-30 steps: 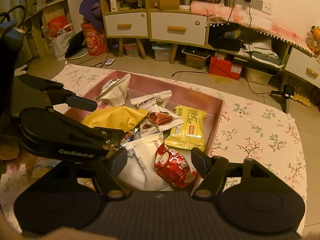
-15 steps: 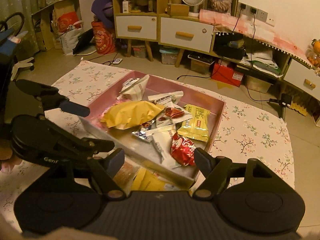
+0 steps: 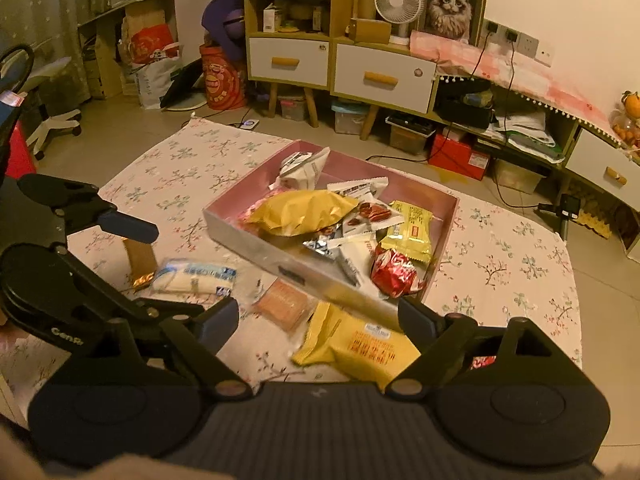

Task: Organize snacks
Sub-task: 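Withdraw both tools from the box toward the remaining snacks, then grasp the gold-wrapped bar with the left tool while the right tool grasps the brown square cake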

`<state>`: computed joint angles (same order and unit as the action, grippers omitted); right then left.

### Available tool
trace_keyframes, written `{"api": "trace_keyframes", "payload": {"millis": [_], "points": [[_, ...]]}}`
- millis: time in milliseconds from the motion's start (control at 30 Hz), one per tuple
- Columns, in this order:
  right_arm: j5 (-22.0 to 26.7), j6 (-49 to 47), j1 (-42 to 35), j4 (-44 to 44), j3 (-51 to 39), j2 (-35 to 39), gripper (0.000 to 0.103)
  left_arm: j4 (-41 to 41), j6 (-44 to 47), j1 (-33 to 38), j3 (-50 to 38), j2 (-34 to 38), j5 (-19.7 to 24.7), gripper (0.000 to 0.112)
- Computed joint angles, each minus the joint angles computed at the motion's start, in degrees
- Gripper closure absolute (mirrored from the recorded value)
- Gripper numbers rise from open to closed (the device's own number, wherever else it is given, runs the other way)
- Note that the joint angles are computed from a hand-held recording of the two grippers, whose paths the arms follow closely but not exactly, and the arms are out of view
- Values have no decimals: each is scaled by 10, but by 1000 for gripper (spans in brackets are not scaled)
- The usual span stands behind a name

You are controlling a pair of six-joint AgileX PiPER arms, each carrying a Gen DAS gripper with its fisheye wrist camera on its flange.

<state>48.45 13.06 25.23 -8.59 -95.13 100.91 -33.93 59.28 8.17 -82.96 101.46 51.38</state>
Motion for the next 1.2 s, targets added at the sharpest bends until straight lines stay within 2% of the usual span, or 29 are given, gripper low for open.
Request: {"api": "trace_keyframes", "payload": {"millis": [333, 600, 1200], "points": [[-46, 56, 27, -47, 92, -52, 6, -42, 82, 45, 86, -55, 3, 16], [-60, 38, 34, -71, 156, -78, 4, -78, 175, 83, 145, -75, -35, 16], [-37, 60, 32, -103, 197, -68, 3, -87, 289, 131, 155, -18, -106, 15]]}}
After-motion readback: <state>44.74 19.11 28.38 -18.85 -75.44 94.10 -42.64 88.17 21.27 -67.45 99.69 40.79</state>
